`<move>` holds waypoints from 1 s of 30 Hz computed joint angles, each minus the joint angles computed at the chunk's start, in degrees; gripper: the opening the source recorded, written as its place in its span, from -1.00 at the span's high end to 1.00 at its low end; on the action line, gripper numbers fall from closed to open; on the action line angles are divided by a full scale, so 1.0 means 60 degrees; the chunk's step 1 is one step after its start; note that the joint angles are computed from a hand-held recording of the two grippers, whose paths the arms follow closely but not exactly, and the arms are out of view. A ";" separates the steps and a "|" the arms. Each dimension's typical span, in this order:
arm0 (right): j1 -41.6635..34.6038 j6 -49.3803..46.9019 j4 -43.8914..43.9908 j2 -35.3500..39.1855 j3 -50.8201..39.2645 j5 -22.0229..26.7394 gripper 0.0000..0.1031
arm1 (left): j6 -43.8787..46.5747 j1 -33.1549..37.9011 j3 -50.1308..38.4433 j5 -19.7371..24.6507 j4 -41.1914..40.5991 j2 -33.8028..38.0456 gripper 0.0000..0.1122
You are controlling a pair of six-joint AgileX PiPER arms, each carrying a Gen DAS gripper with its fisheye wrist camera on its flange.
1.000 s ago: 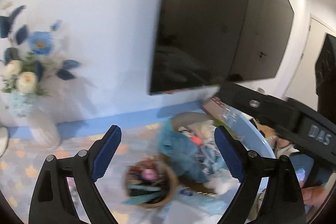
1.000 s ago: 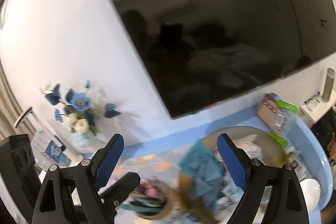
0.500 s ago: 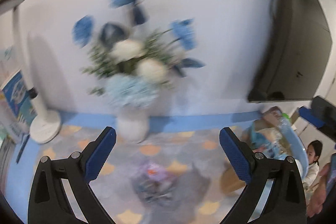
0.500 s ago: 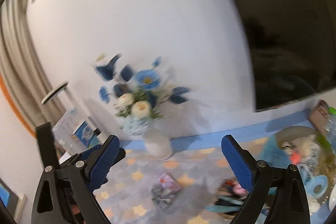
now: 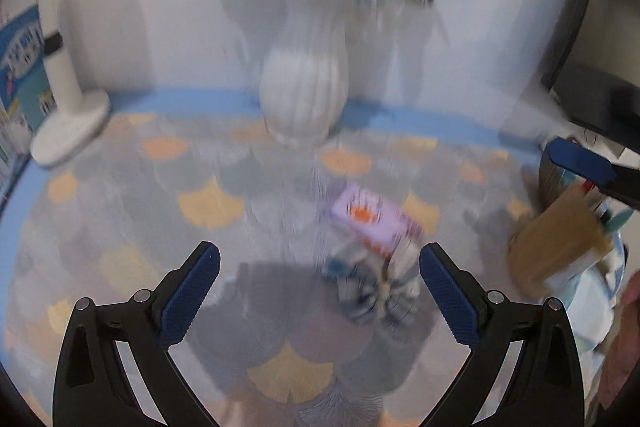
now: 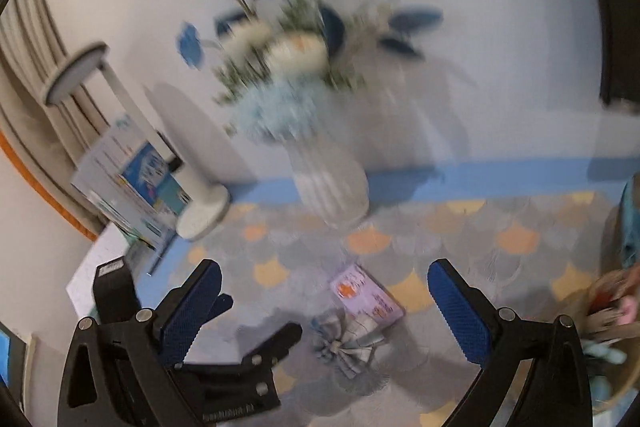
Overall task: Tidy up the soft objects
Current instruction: 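Move both open tools back over the table, then grasp the purple printed box with the right tool while the left tool grasps the plaid bow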
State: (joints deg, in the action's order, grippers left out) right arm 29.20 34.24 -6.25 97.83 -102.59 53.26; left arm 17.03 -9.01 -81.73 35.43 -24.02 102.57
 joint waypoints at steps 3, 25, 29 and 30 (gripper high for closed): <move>-0.0110 0.0134 -0.0279 0.0439 0.0345 -0.0070 -1.00 | 0.0448 -0.0053 0.0366 -0.0232 -0.0436 0.0194 -0.78; -0.0302 -0.0895 -0.1186 0.1847 0.1774 -0.1690 -0.81 | -0.0762 -0.1291 0.1214 -0.1407 0.1595 0.0291 -0.82; -0.0583 -0.0514 -0.1083 0.1221 0.2741 -0.2700 0.08 | -0.1575 -0.1490 0.0950 -0.1350 0.2271 0.0439 -0.83; -0.0768 -0.0628 -0.0743 0.1019 0.3066 -0.3054 0.17 | -0.1595 -0.1531 0.0855 -0.1335 0.2320 0.0526 -0.82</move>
